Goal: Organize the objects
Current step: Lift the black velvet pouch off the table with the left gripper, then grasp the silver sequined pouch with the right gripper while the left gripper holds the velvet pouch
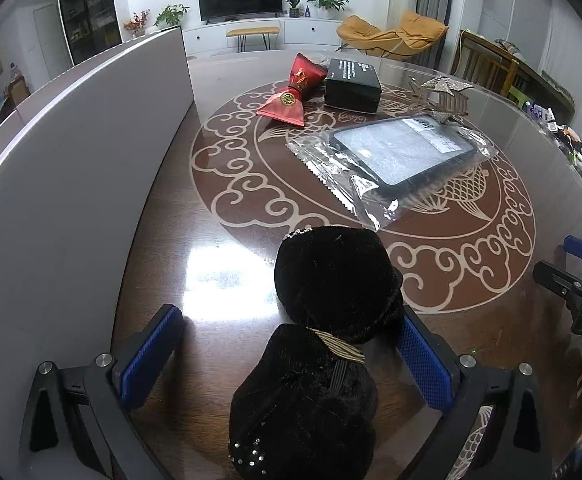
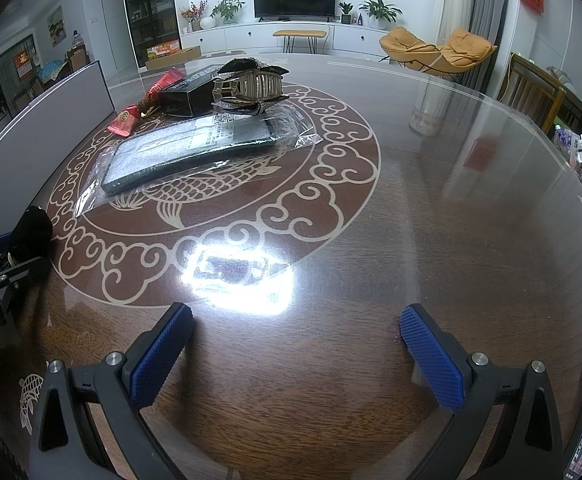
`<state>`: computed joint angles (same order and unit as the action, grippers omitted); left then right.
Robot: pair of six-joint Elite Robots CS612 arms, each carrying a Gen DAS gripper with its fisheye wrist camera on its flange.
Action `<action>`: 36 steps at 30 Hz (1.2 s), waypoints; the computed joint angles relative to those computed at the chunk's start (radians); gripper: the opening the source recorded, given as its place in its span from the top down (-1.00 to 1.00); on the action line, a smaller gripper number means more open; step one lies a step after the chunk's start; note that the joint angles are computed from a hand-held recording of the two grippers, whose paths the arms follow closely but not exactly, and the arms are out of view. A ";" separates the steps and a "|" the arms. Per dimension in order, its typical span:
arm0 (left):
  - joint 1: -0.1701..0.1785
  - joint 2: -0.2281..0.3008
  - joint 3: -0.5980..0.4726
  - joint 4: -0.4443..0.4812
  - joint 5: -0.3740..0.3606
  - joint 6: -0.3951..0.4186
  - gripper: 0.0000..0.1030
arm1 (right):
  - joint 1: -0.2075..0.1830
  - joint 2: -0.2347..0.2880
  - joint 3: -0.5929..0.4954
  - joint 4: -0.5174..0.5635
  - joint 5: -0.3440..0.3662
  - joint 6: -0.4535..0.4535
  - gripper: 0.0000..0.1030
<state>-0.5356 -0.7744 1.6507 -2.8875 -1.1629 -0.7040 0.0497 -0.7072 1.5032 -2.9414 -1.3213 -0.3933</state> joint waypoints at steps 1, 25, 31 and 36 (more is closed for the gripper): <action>-0.001 -0.001 0.001 0.000 0.001 -0.001 -1.00 | 0.000 0.000 0.000 0.000 0.000 0.000 -1.00; -0.002 0.000 0.004 -0.005 0.002 -0.003 -1.00 | 0.012 0.053 -0.286 0.373 0.155 0.073 -0.99; -0.004 -0.003 0.007 0.005 0.004 -0.005 -1.00 | 0.094 0.202 -0.612 0.597 0.072 0.149 -0.99; -0.004 -0.026 0.021 0.042 -0.053 0.025 -1.00 | 0.113 0.249 -0.661 0.576 -0.025 0.163 0.07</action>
